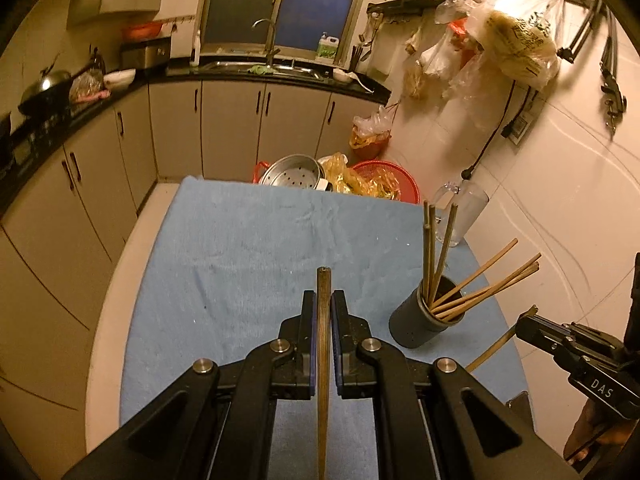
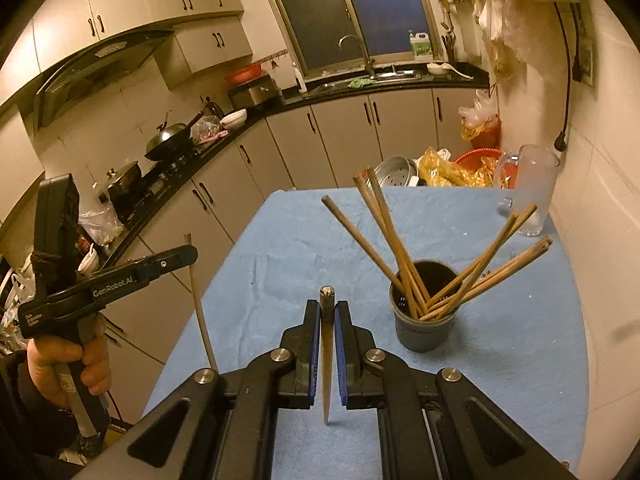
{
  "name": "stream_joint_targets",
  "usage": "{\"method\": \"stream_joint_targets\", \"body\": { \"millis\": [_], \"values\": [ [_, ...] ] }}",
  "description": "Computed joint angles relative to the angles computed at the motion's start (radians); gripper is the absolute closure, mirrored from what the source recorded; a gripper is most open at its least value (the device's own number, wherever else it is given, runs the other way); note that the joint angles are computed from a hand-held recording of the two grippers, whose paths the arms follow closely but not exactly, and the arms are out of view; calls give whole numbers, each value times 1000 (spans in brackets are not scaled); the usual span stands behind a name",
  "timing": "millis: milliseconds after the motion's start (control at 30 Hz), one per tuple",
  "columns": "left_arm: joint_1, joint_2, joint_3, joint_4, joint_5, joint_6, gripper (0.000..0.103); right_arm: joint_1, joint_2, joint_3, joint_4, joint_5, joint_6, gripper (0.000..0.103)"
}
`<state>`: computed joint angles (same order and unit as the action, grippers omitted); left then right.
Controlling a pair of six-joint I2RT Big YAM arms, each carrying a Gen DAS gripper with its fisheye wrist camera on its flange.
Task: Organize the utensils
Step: 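Lift the held chopsticks upright and carry them over the grey cup with both tools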
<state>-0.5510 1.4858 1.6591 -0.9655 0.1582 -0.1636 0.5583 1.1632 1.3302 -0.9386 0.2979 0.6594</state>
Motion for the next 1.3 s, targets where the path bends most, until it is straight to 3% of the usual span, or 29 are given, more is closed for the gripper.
{"method": "stream_joint_targets", "body": {
  "millis": [700, 1300],
  "values": [
    [-51, 32, 88, 3, -7, 20, 96, -10, -56, 54, -62, 88, 14, 95],
    [-68, 51, 133, 2, -6, 31, 96, -28, -79, 57, -63, 110, 30, 95]
  ]
}}
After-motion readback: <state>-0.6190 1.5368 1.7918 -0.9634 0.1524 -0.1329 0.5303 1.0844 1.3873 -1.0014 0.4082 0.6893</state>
